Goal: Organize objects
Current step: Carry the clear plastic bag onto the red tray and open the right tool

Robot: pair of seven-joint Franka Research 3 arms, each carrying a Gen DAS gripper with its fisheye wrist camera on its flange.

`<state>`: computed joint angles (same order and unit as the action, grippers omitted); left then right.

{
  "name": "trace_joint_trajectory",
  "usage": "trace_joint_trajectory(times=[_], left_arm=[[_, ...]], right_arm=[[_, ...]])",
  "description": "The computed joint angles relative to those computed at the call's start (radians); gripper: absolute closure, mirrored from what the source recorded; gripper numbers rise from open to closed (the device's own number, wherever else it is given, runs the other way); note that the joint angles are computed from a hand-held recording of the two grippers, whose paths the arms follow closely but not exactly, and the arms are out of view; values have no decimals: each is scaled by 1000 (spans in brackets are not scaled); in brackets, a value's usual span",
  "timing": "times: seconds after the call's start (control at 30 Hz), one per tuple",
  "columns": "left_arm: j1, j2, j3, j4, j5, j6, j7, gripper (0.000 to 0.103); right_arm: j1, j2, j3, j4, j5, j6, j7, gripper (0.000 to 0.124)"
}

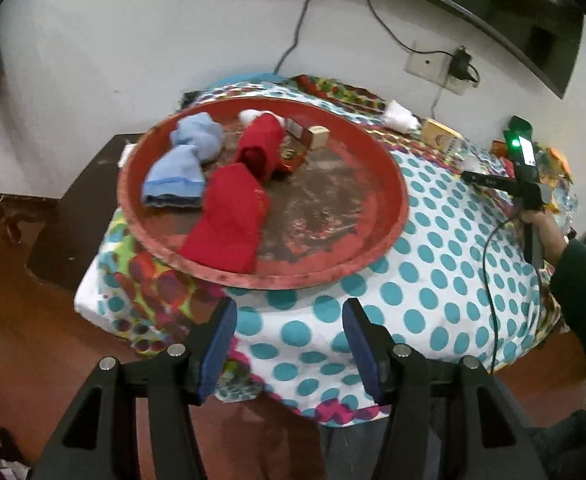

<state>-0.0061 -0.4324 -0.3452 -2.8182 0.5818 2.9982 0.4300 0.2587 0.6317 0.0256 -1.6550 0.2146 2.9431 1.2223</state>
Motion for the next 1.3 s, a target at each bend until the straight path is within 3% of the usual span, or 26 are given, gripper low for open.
trace_joint_trajectory(times=[0.07,0.13,0.23,0.43,0.57,0.7,0.83,0.93,1.1,1.23,1.3], left_arm=[[31,13,-27,-3,22,45,-28,47],[116,16,-100,-7,58,96,-89,47],[216,2,-206,1,104,91,-176,47],[346,-49,-351,11,208,140,-259,47],[343,-19,-345,18,200,144,-247,47],[358,-19,-363,16,190,153,-243,47],[379,-13,-389,20,183,152,-240,47],[380,-4,-390,24,190,158,-230,47],[372,4,-383,17,172,172,-218,47],[369,-15,-396,17,163,146,-216,47],[370,-10,-396,20,169,142,-218,47]], right_arm=[[1,1,-1,0,0,1,-1,82],[-8,1,7,2,5,-1,-8,82],[-3,0,6,1,7,-1,-5,82],[-16,-2,20,1,18,-6,-23,81],[-3,0,3,4,15,-8,-5,76],[9,-7,-14,-9,8,5,19,88],[50,-32,-62,-55,-12,38,83,89],[33,-65,-36,-93,0,60,88,89],[-21,-109,63,-124,41,60,21,89],[-143,-137,253,-155,184,59,-136,89],[-130,-155,273,-172,211,60,-182,89]])
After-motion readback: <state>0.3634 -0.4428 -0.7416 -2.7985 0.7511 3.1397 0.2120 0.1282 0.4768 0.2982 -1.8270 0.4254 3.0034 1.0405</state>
